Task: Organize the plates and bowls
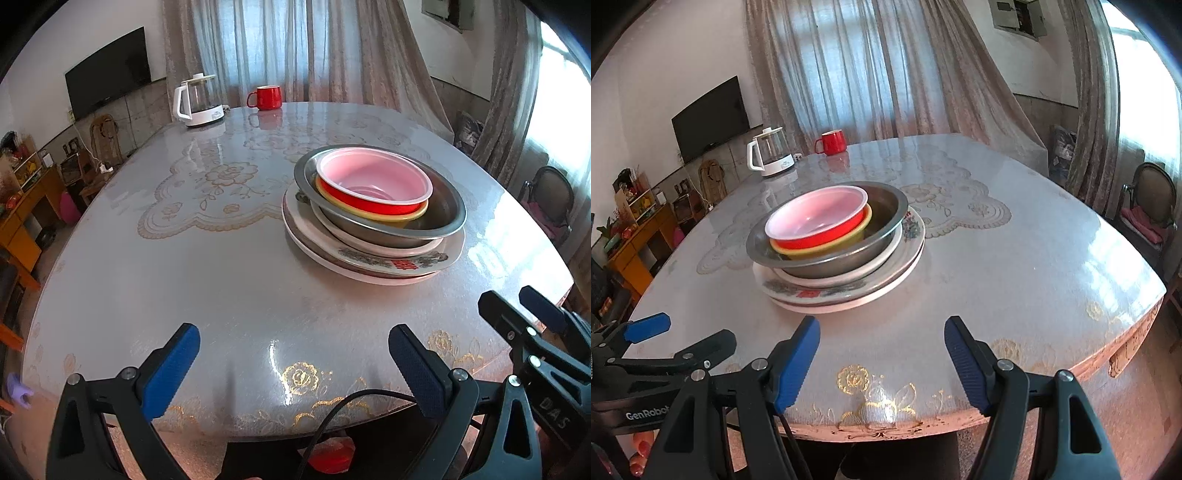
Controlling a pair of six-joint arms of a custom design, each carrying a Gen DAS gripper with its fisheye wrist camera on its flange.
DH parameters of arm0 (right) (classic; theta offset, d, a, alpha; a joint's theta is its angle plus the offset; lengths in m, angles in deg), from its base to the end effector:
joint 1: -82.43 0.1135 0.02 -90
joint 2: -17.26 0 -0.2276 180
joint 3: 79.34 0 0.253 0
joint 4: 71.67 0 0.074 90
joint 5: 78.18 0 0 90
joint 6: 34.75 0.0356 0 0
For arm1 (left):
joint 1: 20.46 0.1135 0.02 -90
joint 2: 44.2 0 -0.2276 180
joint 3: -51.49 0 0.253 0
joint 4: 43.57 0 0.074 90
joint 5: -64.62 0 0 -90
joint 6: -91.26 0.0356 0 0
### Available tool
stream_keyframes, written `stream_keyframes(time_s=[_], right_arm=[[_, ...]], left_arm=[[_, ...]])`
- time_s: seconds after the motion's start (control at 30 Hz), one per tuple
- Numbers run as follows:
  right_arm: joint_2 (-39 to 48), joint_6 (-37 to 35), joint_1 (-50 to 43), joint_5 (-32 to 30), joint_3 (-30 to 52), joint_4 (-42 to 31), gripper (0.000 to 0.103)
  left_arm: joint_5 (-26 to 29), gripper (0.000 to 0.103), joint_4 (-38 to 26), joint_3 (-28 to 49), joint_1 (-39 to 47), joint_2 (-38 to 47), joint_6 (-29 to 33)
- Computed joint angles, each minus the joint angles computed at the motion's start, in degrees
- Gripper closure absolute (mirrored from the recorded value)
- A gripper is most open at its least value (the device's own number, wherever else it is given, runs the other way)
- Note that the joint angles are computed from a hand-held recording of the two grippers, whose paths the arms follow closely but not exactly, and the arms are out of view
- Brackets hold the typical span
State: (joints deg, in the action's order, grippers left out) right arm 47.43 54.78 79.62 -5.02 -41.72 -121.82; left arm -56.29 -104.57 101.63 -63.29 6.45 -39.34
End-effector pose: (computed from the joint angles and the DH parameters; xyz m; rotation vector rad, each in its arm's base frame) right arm 0.1538 0.0028 0.1874 -0.1017 2.2943 0.3104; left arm 0.1434 -0.1080 0.1954 -0.1228 2.4240 0.0907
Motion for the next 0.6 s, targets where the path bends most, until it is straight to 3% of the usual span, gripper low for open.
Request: stream_keyframes(time_s=[0.6], right_arm=[[-1.2, 1.7, 2.8, 3.5, -1.1, 0.1, 0.032]], left_arm=[[-1.5, 0.000, -1.5, -0.3, 0.2, -0.3, -2.1]])
